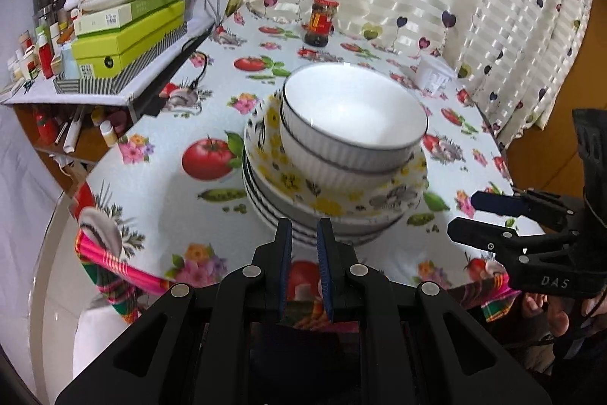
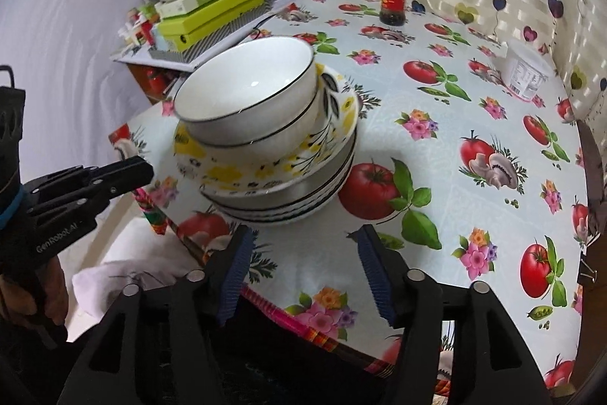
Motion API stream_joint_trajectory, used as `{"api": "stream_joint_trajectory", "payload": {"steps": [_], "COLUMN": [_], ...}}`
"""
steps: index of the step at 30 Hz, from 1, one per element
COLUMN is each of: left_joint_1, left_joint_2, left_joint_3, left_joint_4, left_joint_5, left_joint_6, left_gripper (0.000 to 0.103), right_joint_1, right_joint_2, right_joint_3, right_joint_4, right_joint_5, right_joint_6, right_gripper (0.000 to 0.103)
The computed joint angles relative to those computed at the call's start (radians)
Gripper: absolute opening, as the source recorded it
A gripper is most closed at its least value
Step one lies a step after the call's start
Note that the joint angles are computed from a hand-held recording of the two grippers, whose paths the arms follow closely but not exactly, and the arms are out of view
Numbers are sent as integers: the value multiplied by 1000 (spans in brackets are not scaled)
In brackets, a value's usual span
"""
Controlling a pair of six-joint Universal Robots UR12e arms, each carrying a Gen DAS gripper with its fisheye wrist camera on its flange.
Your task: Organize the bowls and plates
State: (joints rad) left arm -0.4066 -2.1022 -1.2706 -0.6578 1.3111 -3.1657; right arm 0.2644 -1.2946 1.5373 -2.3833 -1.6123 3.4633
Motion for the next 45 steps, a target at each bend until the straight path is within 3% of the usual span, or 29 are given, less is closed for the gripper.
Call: {"api": "stream_joint_trajectory", "payload": {"steps": [5, 9, 13, 45], "left_joint_1": [-12, -16, -13, -32], "left_joint_2": [6, -1, -6, -20], "left_joint_3": [-8, 7, 11, 39], "left_joint_4": [-14, -49, -51, -100], "left_joint_5": [51, 55, 35, 86], "left_joint_6": [12, 8, -8, 1], "left_gripper": [14, 14, 14, 14], "right_joint_1": [16, 20, 19, 13], "right_joint_2": [1, 4, 5, 12], "right_joint_3": [0, 0, 0, -1], "right_joint_4": [-4, -9, -8, -12], "right_joint_5": [-27, -38, -33, -6], "right_joint_6": [-11, -17, -24, -52], "right_gripper": [62, 62, 63, 63]}}
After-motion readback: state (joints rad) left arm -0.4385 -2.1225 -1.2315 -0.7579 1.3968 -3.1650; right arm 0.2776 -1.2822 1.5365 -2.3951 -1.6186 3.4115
